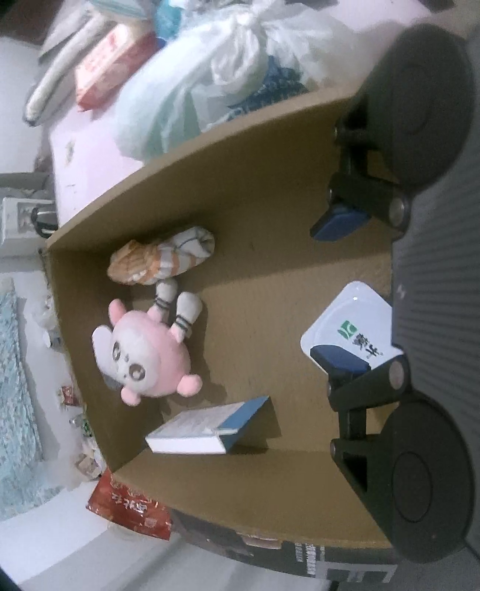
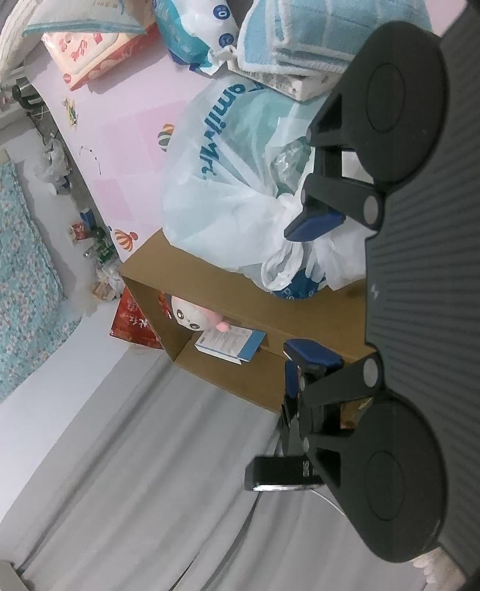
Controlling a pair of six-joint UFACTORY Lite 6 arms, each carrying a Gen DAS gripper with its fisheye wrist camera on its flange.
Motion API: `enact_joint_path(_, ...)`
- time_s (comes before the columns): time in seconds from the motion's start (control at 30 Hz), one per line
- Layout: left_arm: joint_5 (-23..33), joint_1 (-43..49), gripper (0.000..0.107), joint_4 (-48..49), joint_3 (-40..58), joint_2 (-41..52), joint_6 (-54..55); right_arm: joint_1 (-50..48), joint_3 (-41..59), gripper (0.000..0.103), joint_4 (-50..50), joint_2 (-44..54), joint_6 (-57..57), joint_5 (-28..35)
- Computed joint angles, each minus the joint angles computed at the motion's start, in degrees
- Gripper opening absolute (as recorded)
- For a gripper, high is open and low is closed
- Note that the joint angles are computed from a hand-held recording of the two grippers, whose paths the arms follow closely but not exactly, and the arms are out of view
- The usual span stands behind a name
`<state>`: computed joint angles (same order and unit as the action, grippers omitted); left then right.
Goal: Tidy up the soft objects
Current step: 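Lower the yogurt cup into the cardboard box and open the left tool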
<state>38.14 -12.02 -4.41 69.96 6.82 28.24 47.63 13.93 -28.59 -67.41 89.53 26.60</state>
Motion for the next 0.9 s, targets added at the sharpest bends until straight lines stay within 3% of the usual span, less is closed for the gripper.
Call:
enact_joint_path(0.13,0.4,1.5,0.074,0.3,2.8,1.5,-2.2,0.6,-0.6,0.059,-0.7,-0.6,1.4,-0.4)
enact_joint_path(0.33,8.3,4.0,0.081,0.6,12.3,11.3,-7.0,3.8,-1.4,0.060,-5.3,-1.2,7.5,0.4)
enact_joint_path(0.4,8.2,4.8,0.088,0.7,12.9,12.4,-8.2,4.2,-1.7,0.060,-5.6,-1.5,8.2,0.4)
enact_joint_path(0.6,14.4,8.0,0.088,-1.7,20.7,17.9,-12.2,4.0,-3.0,0.061,-5.3,-1.0,9.3,-1.8)
enact_joint_path(0.9,17.7,8.3,0.089,-0.7,24.1,23.5,-17.9,3.5,-4.4,0.062,-3.5,-1.6,8.1,-3.9)
